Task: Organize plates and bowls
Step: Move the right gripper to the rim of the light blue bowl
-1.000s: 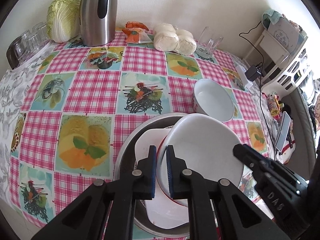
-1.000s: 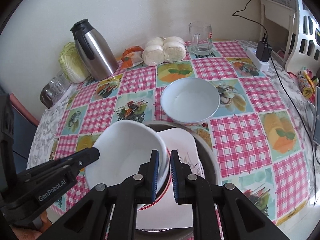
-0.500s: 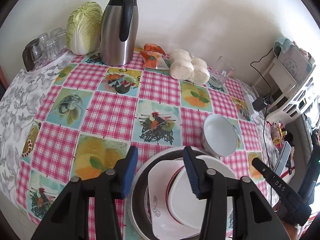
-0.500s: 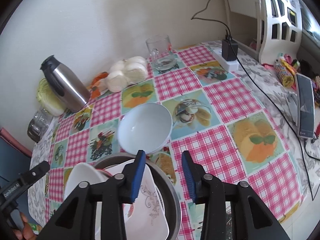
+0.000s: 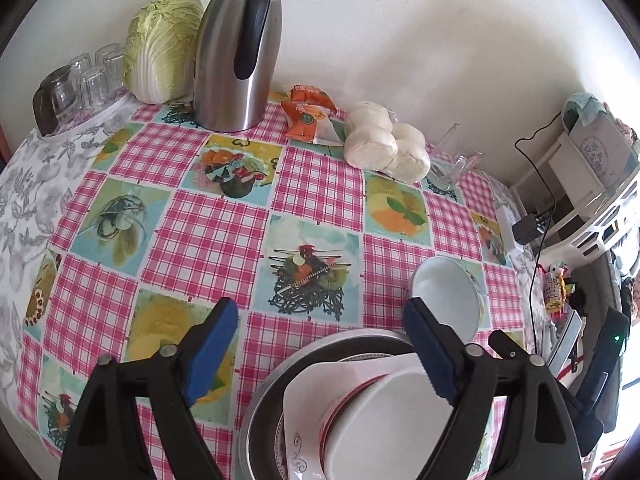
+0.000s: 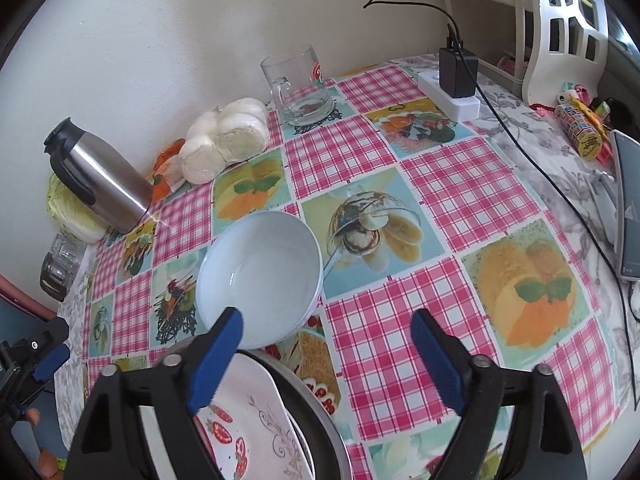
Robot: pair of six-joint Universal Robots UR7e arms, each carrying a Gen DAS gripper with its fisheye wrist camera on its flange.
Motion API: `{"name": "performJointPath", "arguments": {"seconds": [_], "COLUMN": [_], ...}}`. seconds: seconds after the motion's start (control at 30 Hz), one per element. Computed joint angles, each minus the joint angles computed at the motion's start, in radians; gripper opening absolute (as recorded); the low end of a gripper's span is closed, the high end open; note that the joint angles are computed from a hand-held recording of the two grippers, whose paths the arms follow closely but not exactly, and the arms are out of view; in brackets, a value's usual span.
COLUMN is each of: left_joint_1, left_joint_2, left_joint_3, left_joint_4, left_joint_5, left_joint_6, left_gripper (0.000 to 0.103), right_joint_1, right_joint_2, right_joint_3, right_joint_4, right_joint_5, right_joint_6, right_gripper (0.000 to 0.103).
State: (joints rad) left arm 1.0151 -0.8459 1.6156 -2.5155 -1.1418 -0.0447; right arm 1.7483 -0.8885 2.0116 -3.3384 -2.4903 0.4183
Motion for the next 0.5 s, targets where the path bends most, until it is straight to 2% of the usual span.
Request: {"name": "performJointPath", "arguments": {"seconds": [0.07, 0.17, 0.2, 0.23, 0.5], "left_joint_1": [-0.002, -0.01, -0.013, -0.016, -0.022], "left_joint_2": [0.011, 0.024, 0.027, 0.03, 0.033], "left_joint_3": [-0.003, 0.003, 0.006, 0.01, 0.019], "left_joint_4": [-0.005, -0.039, -0.051, -0.065, -0.09], "left_joint_5": [0.023, 0.063, 0.076, 0.086, 0.116], "left_joint_6": [-0.002, 0.021, 0.027, 0.033, 0.015], "left_gripper": [0.089, 0.093, 0.098, 0.099, 0.099], "right_joint_1": [-0.006, -0.013, -0.016, -0.017, -0.025], "right_joint_2": [0.0, 0.001, 0.001, 0.0, 0.009], "right_joint_3": [-0.005, -0.011, -0.012, -0.013, -0.037], "right_joint_4": [0.006, 0.008, 0.001, -0.002, 0.012], "right_joint_5": [-0.004, -0.014, -0.013, -0.012, -0.033], "right_joint_6": [-0.002, -0.018, -0.029, -0.038, -0.094], "right_gripper": [0.103, 0.103, 0.103, 0.103, 0.103]}}
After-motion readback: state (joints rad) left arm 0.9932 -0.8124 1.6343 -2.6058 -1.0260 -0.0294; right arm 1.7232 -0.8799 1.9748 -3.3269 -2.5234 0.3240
